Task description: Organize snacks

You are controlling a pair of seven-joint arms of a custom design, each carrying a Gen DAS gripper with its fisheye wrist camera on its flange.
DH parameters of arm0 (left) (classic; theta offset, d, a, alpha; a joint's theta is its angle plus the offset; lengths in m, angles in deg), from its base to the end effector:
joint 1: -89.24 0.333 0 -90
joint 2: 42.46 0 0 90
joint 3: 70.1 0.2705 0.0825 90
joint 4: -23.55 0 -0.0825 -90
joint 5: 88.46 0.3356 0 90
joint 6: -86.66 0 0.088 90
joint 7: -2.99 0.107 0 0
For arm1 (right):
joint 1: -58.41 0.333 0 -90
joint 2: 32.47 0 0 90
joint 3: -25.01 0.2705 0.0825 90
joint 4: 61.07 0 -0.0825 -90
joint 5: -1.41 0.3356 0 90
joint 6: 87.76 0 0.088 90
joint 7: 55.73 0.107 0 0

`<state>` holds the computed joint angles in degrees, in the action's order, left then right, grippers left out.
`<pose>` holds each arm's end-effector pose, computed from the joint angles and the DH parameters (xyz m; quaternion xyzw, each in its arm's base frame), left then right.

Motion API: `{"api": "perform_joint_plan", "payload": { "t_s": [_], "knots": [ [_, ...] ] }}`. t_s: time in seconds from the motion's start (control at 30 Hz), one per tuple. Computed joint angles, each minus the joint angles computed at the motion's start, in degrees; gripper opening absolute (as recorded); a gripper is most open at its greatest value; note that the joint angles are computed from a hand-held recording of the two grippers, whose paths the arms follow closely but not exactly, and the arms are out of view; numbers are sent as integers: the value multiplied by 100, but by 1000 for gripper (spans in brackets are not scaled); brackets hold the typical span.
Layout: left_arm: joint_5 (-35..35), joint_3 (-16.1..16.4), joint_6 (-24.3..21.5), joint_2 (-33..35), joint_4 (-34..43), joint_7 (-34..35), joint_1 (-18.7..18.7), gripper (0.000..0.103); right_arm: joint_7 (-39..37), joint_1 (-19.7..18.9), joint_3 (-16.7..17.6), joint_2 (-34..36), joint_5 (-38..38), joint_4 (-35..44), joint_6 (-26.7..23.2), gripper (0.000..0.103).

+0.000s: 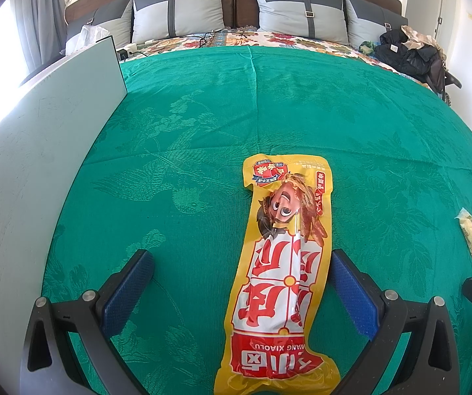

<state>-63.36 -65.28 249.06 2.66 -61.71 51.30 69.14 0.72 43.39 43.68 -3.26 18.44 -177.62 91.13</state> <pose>0.6532 -0.2144 0.2631 -0.6863 0.6611 -0.2141 0.2148 0.5919 0.0000 0.2645 -0.7566 0.5781 -0.1875 0.2412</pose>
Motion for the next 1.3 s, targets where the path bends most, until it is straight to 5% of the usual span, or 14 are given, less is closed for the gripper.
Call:
{"api": "perform_joint_plan", "payload": {
  "t_s": [0.3,0.37,0.5,0.6,0.67,0.77,0.8,0.9,1.07,1.3],
  "knots": [
    [-21,-12,16,-5,-12,17,10,103,-54,-80,64,21,-16,57,-125,89],
    [-160,-296,-187,-8,73,422,221,103,-165,4,-133,-12,-144,386,-964,89],
    [-1054,-1275,-1790,318,1124,2197,873,103,-3,179,-702,160,-165,1702,-3297,87],
    [-1570,-1440,-2598,678,1966,2812,898,102,621,440,-1187,601,-251,2882,-4659,85],
    [-1616,-1282,-3045,968,2573,2864,698,100,800,628,-1378,796,-258,3351,-5123,85],
    [-1506,-1074,-2681,841,2352,2679,513,71,701,997,-1548,908,-371,3563,-5220,73],
    [-1489,-1039,-2528,739,2194,2598,492,48,695,1113,-1593,974,-435,3642,-5238,60],
    [-1801,-1250,-2384,440,1740,2659,708,47,1074,1458,-1844,1231,-769,3938,-5360,22],
    [-2398,-1570,-1352,-723,-97,2787,1131,47,900,1205,-1656,564,-274,3159,-4955,20],
    [-3892,-2227,-737,-2094,-1617,3497,1864,47,979,1169,-1576,231,276,3114,-5496,20]
  ]
}}
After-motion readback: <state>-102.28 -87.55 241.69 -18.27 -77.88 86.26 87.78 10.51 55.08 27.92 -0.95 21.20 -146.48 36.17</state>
